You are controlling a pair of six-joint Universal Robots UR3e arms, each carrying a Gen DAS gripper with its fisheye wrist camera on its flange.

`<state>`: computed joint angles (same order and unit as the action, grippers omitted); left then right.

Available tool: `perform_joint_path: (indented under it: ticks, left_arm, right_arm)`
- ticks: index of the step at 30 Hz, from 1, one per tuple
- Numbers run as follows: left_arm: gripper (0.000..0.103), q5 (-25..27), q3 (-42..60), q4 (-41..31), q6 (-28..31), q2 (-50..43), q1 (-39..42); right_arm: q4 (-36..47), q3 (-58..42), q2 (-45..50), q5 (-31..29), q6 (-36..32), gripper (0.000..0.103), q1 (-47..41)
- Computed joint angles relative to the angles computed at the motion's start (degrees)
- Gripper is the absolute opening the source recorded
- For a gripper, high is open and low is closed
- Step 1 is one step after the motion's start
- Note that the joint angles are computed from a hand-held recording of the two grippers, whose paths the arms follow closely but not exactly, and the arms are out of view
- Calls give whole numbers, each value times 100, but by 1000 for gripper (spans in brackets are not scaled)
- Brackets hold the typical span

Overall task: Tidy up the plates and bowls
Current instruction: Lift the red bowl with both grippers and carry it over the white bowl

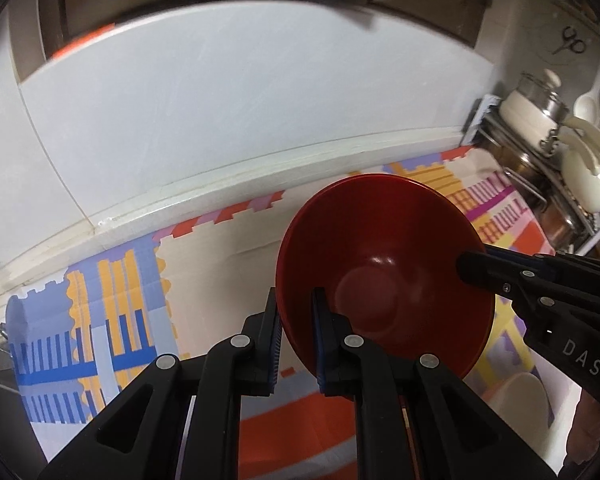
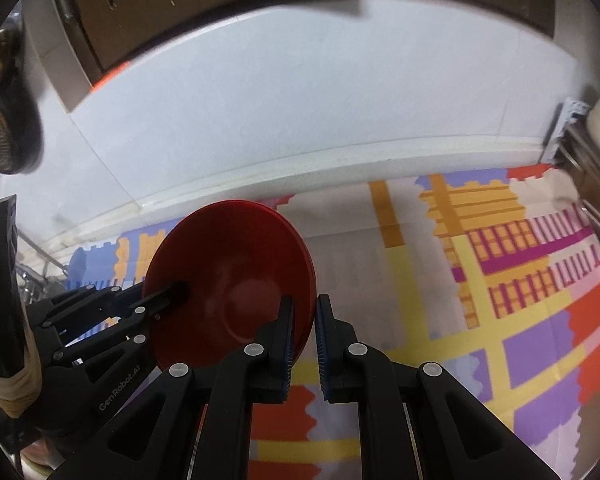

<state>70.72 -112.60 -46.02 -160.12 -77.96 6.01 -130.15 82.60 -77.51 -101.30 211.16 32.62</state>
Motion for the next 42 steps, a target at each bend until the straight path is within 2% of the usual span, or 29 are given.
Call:
perform_joint_path:
  ticks: [7, 15, 20, 25, 32, 42]
  left_arm:
    - [15, -330, -345, -608, 124, 1067, 71]
    - [15, -375, -693, -1124, 87, 2053, -164]
    - [15, -235, -891, -1189, -80, 2443, -556]
    - [15, 33, -984, -1109, -419, 2514, -1194]
    - [16, 419, -1144, -876, -928, 2359, -2058]
    - [16, 1054, -1322, -470, -1709, 1891, -3058]
  right_arm:
    - [193, 422, -719, -507, 492, 12, 445]
    - [401, 1052, -1545, -1002, 988, 12, 959]
    - [545, 1545, -2102, -1310, 1392, 12, 1274]
    - [865, 1945, -2619, -1584, 1803, 12, 1574]
    - [1327, 2423, -3284, -1657, 2222, 12, 1738]
    - [1535, 3194, -4082, -1285, 2258, 12, 1586]
